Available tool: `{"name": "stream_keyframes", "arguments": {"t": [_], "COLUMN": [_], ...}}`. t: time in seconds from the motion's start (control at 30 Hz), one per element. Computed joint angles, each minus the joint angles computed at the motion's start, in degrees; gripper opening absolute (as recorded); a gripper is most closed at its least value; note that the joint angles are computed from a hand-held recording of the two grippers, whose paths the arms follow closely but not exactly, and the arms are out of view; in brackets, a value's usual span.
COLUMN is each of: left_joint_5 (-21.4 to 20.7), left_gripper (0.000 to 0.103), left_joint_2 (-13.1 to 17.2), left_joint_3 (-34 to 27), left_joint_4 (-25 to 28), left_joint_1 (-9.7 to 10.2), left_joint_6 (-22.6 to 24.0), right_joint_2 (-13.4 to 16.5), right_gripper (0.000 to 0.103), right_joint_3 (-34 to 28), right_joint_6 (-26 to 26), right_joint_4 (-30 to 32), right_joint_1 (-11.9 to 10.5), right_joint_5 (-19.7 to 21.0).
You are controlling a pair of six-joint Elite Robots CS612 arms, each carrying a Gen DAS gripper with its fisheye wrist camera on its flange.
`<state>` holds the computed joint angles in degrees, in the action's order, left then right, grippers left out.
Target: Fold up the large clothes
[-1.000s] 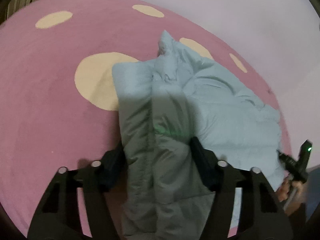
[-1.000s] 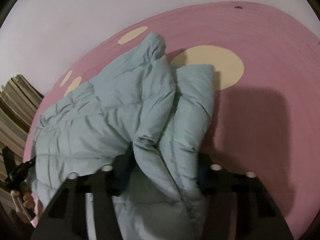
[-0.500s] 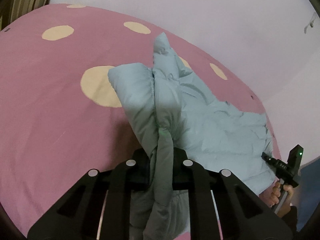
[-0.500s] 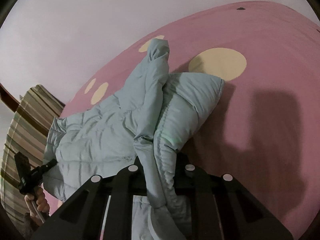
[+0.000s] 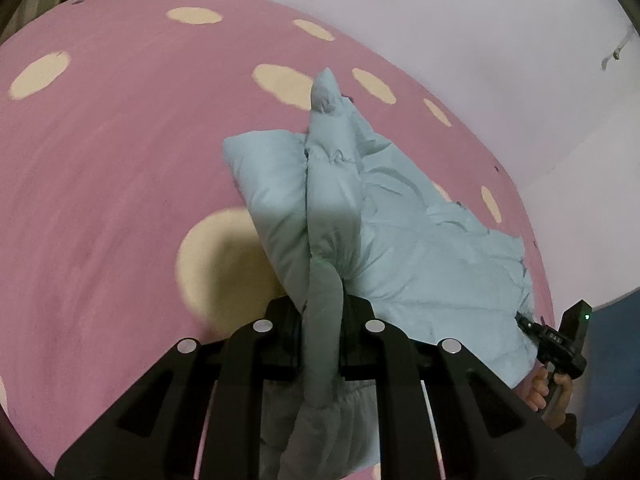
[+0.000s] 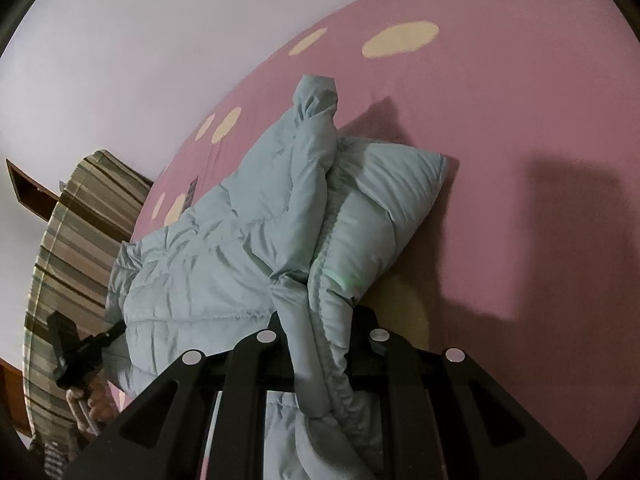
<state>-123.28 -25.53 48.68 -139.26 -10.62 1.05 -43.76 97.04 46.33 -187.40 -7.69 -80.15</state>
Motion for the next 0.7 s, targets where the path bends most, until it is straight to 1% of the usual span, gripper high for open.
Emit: {"name": "stream_keyframes", "arguments": {"t": [0.07,0.2,0.3,0.4,0.43,0.47,0.5,0.57,0.6,0.63,0.67,0.7], "left_joint_5": [-0.4,-0.2,1.1,1.1,1.1,1.2,1.5,2.0,2.2,2.7,3.6,4.3], "left_gripper": [0.012,0.012,0.012,0.012,0.012,0.012,0.012,0.013,0.014,0.019,0.028,0.034], "left_joint_2": [-0.6,-0.2,-0.3,0.0,0.1,0.5,0.5,0.5,0.4,0.3,0.2,0.0], "left_joint_3": [1.6,1.4,1.4,0.8,0.6,-0.1,-0.2,-0.2,-0.1,0.0,0.1,0.4], "left_joint_4": [-0.8,-1.1,-1.8,-1.1,-0.8,-0.6,-0.5,-0.5,-0.4,-0.1,0.0,0.0], "left_joint_1": [0.51,0.89,0.88,0.98,0.97,0.82,0.73,0.62,0.62,0.53,0.41,0.42], "left_joint_6": [-0.5,-2.0,-1.6,-1.3,-1.3,-1.3,-1.0,-0.4,-0.1,0.2,0.2,0.3], "right_joint_2": [0.1,0.6,1.1,1.6,1.6,1.4,1.3,0.4,0.0,-0.6,-1.0,-1.4], "right_gripper": [0.013,0.013,0.013,0.014,0.016,0.02,0.021,0.031,0.033,0.039,0.044,0.046], "right_joint_3": [-0.2,-1.4,-2.5,-3.5,-3.6,-3.6,-3.5,-2.6,-2.1,-1.6,-1.3,-0.9], "right_joint_6": [-0.3,-0.5,-1.6,-3.6,-4.2,-4.3,-4.1,-3.7,-3.9,-4.1,-4.3,-4.5], "right_joint_4": [0.1,1.0,2.0,2.9,3.0,3.2,3.3,3.8,4.1,4.1,4.1,4.0], "right_joint_1": [0.5,0.9,1.2,1.2,1.2,1.1,1.1,1.2,1.3,1.4,1.6,1.7], "right_joint_5": [-0.2,0.2,0.4,0.1,-0.2,-0.3,-0.4,-1.3,-2.1,-3.3,-4.7,-5.7]}}
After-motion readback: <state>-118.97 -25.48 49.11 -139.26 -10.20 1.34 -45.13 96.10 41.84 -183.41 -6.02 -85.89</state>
